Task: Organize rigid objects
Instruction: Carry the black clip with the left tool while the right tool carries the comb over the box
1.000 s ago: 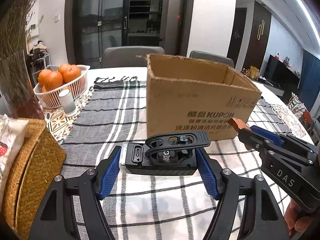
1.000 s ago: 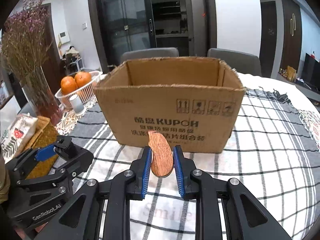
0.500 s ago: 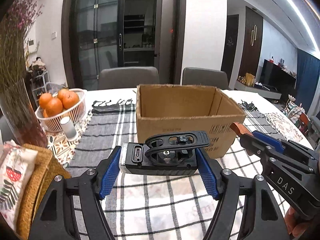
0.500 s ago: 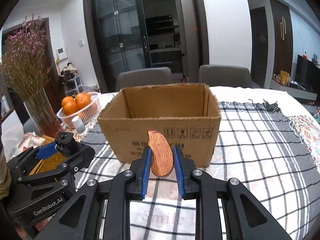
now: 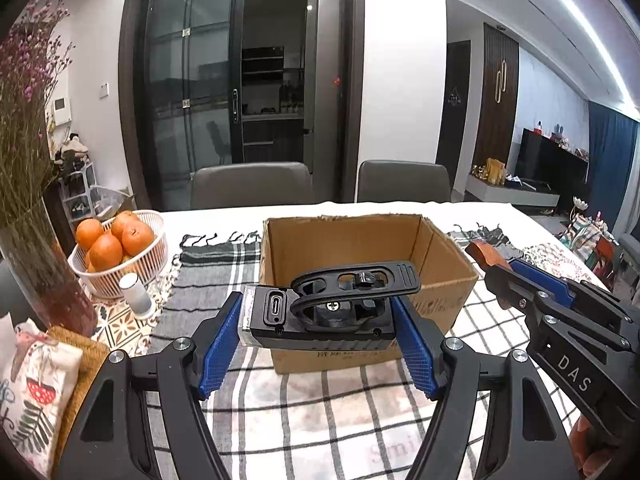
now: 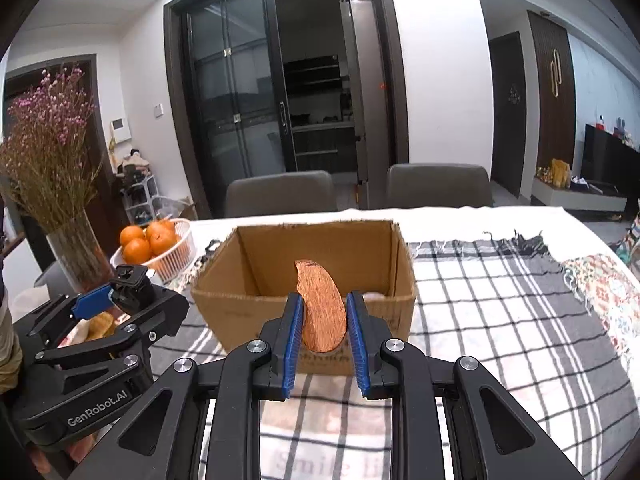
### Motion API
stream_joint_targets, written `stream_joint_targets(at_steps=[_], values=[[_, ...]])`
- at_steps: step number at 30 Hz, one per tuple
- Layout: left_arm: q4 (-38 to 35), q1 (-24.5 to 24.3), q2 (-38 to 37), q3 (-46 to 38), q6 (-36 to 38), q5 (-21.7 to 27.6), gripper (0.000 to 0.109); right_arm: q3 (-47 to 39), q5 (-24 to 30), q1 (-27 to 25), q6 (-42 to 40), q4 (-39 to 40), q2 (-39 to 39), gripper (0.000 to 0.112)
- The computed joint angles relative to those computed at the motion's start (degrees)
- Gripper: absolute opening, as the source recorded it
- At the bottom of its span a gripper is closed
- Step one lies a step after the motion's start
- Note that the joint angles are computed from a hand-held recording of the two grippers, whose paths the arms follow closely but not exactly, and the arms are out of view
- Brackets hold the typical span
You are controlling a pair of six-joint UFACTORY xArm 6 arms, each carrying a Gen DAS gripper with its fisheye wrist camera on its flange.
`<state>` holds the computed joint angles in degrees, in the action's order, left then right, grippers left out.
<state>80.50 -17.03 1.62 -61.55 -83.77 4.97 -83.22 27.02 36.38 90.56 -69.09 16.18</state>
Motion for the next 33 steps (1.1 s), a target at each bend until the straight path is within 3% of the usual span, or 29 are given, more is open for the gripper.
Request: stream_joint_targets(at_steps=[5,15,25,33], values=[[-1.5,-0.1,0.4,-1.6,2.0,0.4,0.072,-2.0,0.6,-0.4,-1.6,0.3,0.4,0.024],[-13.7,-0.2,3.3,-5.3,14.2,0.4,0.072,-7.1,0.8,-1.5,-6.1,3.1,2.8,0.024],[-34.1,-1.0,7.8,-9.5,33.9,1.1,0.072,-13.3,0.7,-3.2,-14.8,11.7,7.2,0.024],[-54.1,-2.8,12.8,-15.6,53.2,5.7,0.072,-19.8,2.0,-4.5,-26.6,23.7,12.1,0.024]])
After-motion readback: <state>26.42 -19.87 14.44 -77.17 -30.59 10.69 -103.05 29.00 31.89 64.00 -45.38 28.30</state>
